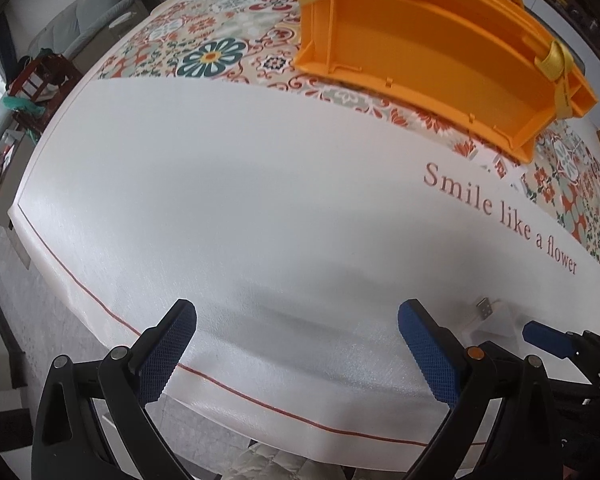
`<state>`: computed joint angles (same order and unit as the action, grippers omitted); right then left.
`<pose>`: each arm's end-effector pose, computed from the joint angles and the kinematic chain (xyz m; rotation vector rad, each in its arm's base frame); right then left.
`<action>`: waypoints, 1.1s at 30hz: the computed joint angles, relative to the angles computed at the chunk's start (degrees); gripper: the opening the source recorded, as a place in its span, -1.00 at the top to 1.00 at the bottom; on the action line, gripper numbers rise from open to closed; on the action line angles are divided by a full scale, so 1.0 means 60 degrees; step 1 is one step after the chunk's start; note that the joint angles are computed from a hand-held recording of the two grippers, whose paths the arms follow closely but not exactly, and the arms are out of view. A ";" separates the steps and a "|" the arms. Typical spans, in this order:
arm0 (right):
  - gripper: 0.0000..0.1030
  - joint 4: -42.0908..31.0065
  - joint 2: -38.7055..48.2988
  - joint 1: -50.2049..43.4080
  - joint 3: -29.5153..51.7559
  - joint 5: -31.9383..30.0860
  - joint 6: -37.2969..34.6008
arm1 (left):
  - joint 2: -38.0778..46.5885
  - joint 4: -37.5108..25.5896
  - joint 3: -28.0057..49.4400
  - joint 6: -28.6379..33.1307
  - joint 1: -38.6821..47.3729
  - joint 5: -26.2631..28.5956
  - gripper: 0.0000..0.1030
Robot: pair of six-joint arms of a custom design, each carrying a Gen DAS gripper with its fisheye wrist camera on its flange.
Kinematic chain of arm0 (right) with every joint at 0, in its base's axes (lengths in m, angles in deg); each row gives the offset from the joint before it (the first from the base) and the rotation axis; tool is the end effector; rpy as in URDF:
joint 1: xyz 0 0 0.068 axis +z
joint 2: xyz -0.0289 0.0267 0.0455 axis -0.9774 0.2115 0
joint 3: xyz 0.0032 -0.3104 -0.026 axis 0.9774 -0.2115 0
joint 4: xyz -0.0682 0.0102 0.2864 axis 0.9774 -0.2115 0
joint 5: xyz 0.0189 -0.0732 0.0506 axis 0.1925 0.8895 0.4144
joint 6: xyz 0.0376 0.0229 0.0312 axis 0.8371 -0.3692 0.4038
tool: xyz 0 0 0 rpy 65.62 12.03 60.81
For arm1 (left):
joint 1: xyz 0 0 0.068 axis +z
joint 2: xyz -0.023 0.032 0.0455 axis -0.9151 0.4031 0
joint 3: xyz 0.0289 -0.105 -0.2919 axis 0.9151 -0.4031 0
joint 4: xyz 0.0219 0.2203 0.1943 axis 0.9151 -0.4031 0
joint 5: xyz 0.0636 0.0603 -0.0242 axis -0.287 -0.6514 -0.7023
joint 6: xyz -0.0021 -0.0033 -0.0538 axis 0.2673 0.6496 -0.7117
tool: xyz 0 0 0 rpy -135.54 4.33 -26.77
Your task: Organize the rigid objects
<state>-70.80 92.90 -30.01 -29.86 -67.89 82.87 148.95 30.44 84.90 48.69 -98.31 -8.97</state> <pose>0.1817 0.2042 0.1583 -0.1439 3.0433 0.2859 0.1976 -0.1166 0.1959 -0.1263 2.8826 0.0522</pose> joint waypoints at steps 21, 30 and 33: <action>-0.22 0.0375 0.1348 0.0666 0.0367 0.0779 -0.0554 | 0.0427 0.0150 -0.0269 -0.0375 -0.0244 -0.0015 -1.00; -0.03 0.0713 0.1231 0.0837 0.0103 0.1169 -0.0344 | 0.0331 0.0233 -0.0362 -0.0340 -0.0373 -0.0068 -1.00; -0.03 0.0710 0.0953 0.0764 -0.0042 0.1256 -0.0225 | 0.0297 0.0255 -0.0358 -0.0269 -0.0406 -0.0137 -1.00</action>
